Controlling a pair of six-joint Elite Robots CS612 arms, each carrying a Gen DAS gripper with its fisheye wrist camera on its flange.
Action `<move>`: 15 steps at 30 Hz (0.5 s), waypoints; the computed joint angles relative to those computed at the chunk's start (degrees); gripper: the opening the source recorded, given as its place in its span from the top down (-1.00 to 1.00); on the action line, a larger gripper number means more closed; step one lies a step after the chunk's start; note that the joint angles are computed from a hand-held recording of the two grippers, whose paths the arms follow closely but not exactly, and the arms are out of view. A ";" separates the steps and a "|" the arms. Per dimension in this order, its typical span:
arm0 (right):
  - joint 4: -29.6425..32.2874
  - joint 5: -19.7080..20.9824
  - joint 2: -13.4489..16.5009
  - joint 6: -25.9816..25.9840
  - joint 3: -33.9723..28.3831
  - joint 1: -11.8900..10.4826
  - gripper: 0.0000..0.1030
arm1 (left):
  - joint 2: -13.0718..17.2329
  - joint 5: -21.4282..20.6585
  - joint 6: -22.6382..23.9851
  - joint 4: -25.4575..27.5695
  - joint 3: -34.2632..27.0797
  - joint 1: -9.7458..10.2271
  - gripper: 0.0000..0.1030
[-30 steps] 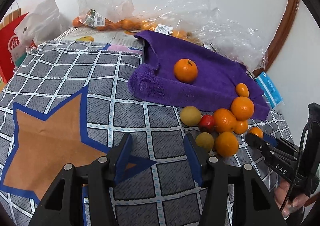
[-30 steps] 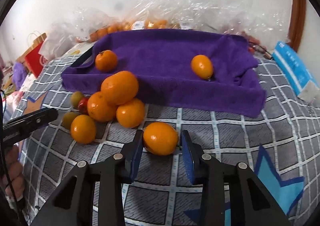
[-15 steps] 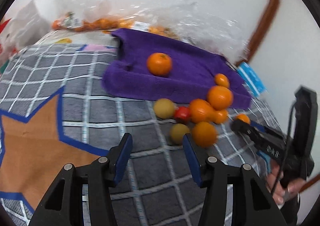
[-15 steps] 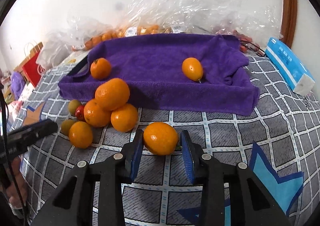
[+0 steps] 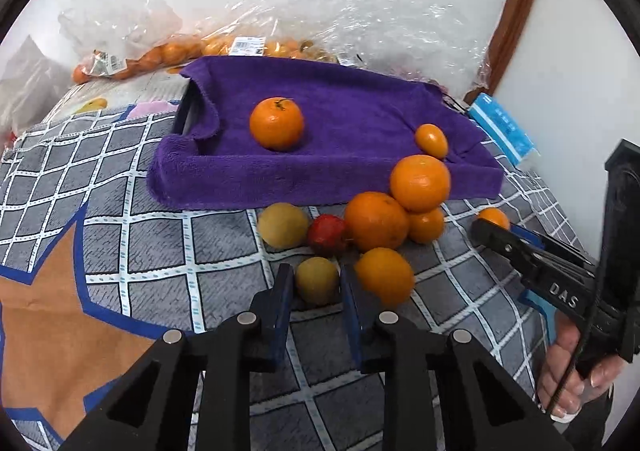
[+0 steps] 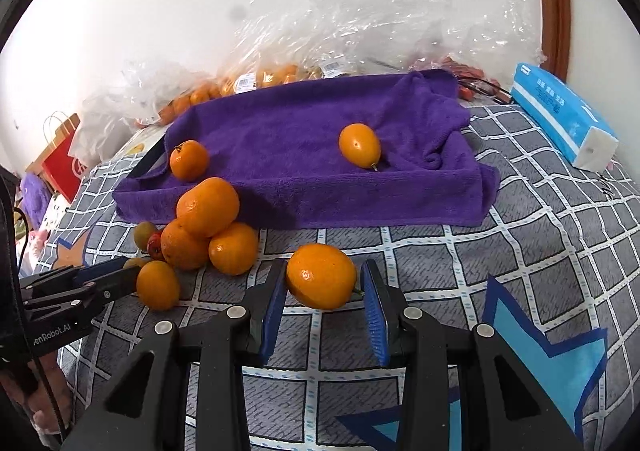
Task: Organize fruits
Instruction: 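Move the left tool toward a small yellow-green fruit in the pile, then grasp the yellow-green fruit with the left tool while the right tool holds the orange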
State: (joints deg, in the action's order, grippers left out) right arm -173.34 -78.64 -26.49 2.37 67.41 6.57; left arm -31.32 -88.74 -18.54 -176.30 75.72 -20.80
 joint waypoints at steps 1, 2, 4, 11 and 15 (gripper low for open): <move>-0.02 0.15 0.00 0.28 0.03 -0.06 0.28 | -0.13 0.73 0.16 -0.32 0.20 -0.09 0.55; 0.00 0.16 0.00 0.42 0.04 -0.09 0.28 | -0.53 2.25 -0.01 -0.99 0.85 -0.26 0.55; 0.13 0.02 0.00 0.38 0.02 -0.08 0.28 | -1.20 4.77 -0.51 -1.04 1.59 -0.40 0.55; 0.70 0.12 0.05 -1.17 -0.23 0.10 0.28 | -0.21 11.09 0.35 5.74 -0.86 -0.56 0.54; 1.18 0.66 0.13 -1.04 -0.45 0.00 0.28 | 0.37 9.71 -0.06 4.29 -1.29 -0.22 0.48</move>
